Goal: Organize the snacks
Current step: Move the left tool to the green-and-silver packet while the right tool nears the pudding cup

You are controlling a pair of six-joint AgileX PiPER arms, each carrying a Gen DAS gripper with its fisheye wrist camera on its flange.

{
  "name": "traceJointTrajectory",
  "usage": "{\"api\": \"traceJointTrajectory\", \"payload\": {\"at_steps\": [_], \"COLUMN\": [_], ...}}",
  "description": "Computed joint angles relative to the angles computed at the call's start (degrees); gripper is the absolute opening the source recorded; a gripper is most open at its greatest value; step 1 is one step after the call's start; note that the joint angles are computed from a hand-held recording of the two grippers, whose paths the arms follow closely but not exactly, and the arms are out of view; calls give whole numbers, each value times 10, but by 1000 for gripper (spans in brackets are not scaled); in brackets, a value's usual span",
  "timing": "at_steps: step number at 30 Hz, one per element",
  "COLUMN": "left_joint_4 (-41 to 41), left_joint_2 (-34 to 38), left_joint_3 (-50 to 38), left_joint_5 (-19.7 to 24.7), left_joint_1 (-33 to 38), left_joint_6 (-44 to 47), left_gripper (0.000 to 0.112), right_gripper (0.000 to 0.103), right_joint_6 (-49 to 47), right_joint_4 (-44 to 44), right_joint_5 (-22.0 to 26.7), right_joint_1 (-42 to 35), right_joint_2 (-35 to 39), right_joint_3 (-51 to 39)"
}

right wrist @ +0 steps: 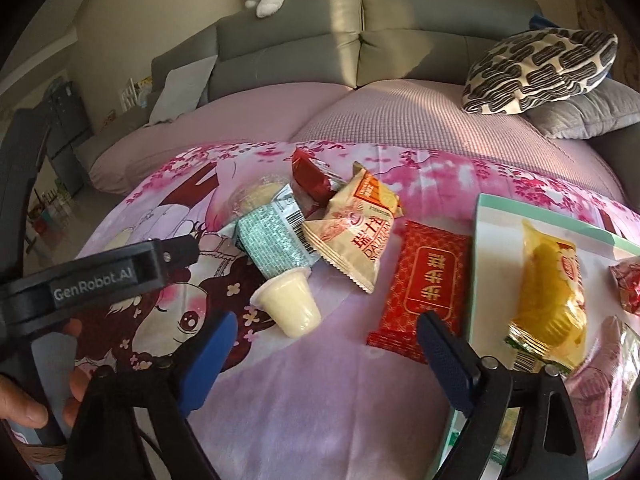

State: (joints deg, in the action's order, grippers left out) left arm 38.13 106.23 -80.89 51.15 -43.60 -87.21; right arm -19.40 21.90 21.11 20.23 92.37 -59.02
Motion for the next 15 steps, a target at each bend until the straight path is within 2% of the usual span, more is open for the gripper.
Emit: {"api": "traceJointTrajectory", "payload": {"at_steps": [4,9,15], "left_joint_4": [11,15,-3], "left_joint_2": [0,-1,8], "left_joint_3": [2,6,-3], "left_joint_5": [-8,-27,-58], "left_joint_1": [6,19,34], "left_joint_6": [-6,-11,6], "left_gripper": [98,98,98], "right_gripper": [74,65,61], "right_joint_6": [3,-6,-24], "right_joint_4": [-16,-17,3], "right_joint_5": [10,13,15], "right_joint_1": [14,25,28], "right_joint_2": [26,54,84], "right_joint_3": [-19,-38,-61]}}
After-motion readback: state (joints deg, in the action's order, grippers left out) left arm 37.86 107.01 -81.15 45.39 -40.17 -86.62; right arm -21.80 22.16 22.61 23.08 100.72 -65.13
